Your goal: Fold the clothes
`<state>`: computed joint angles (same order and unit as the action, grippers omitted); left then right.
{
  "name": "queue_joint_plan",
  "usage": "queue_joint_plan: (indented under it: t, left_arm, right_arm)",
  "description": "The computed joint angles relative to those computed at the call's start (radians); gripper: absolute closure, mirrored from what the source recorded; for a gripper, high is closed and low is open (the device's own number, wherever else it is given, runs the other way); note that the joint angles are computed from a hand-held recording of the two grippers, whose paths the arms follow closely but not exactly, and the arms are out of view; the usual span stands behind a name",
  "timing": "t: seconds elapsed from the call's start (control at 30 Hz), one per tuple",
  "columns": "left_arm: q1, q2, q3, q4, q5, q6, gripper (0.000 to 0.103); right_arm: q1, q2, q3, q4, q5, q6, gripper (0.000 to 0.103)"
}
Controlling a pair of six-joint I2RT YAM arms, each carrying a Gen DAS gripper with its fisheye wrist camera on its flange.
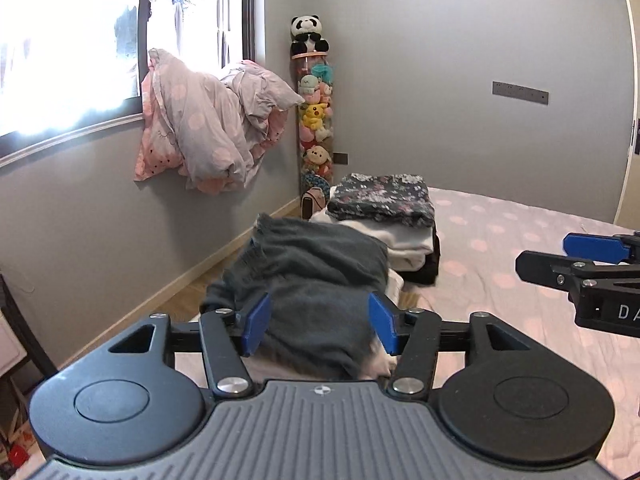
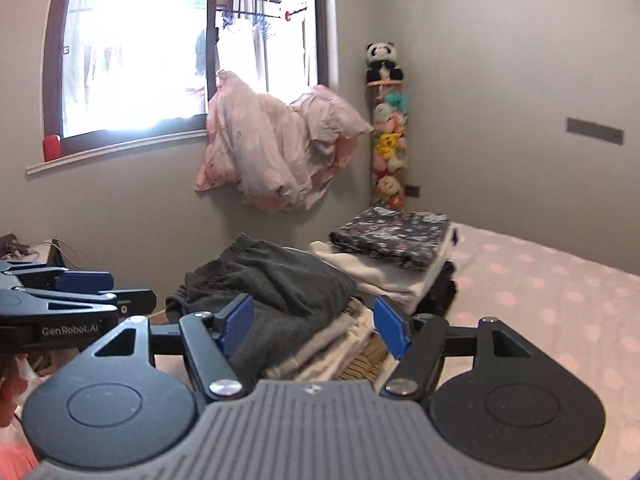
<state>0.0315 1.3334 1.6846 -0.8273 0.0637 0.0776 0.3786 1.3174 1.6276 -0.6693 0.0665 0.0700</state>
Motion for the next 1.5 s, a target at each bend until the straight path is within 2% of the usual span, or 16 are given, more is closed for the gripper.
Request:
queue_joint_plan:
  t: [0.03, 0.07, 0.3, 0.37, 0.5, 0.6, 0.8, 0.9, 1.1, 1.5]
  left_arm:
    - [-0.024, -0.035, -0.038, 0.009, -0.024, -0.011, 0.027]
    - [-0.048, -0.069, -0.074, 0.017, -0.044, -0.022, 0.025]
    - [-0.248, -0.240, -0.242, 0.024, -0.200, -0.121, 0.022]
    - [-0.306, -0.283, -0.290, 0.028, -0.237, -0.164, 0.014]
    - [-0.467, -0.362, -0.400, 0.037, -0.410, -0.227, 0.014]
    - [-0.545, -0.388, -0.449, -0.003, -0.482, -0.285, 0.014]
    - [-0.612, -0.408, -0.490, -0.067, -0.530, -0.339, 0.014]
    - [-0.629, -0.411, -0.498, -0.064, -0.548, -0.340, 0.014]
    - [-0.647, -0.423, -0.529, -0.048, -0.577, -0.337, 0.014]
    - [-0.611, -0.427, -0.547, -0.053, -0.538, -0.339, 0.015]
  right_arm:
    - [0.013, -0.044, -0.043, 0.005, 0.023, 0.008, 0.033]
    - [0.023, -0.085, -0.083, 0.010, 0.040, 0.016, 0.033]
    - [0.096, -0.348, -0.303, 0.005, 0.181, 0.092, 0.033]
    - [0.114, -0.411, -0.348, -0.010, 0.209, 0.113, 0.033]
    - [0.184, -0.522, -0.414, -0.064, 0.290, 0.154, 0.032]
    - [0.249, -0.575, -0.440, -0.114, 0.357, 0.168, 0.031]
    - [0.365, -0.645, -0.493, -0.186, 0.458, 0.214, 0.031]
    - [0.326, -0.664, -0.528, -0.181, 0.403, 0.223, 0.029]
    - [0.318, -0.675, -0.575, -0.179, 0.425, 0.228, 0.028]
    - [0.338, -0.664, -0.594, -0.182, 0.428, 0.245, 0.028]
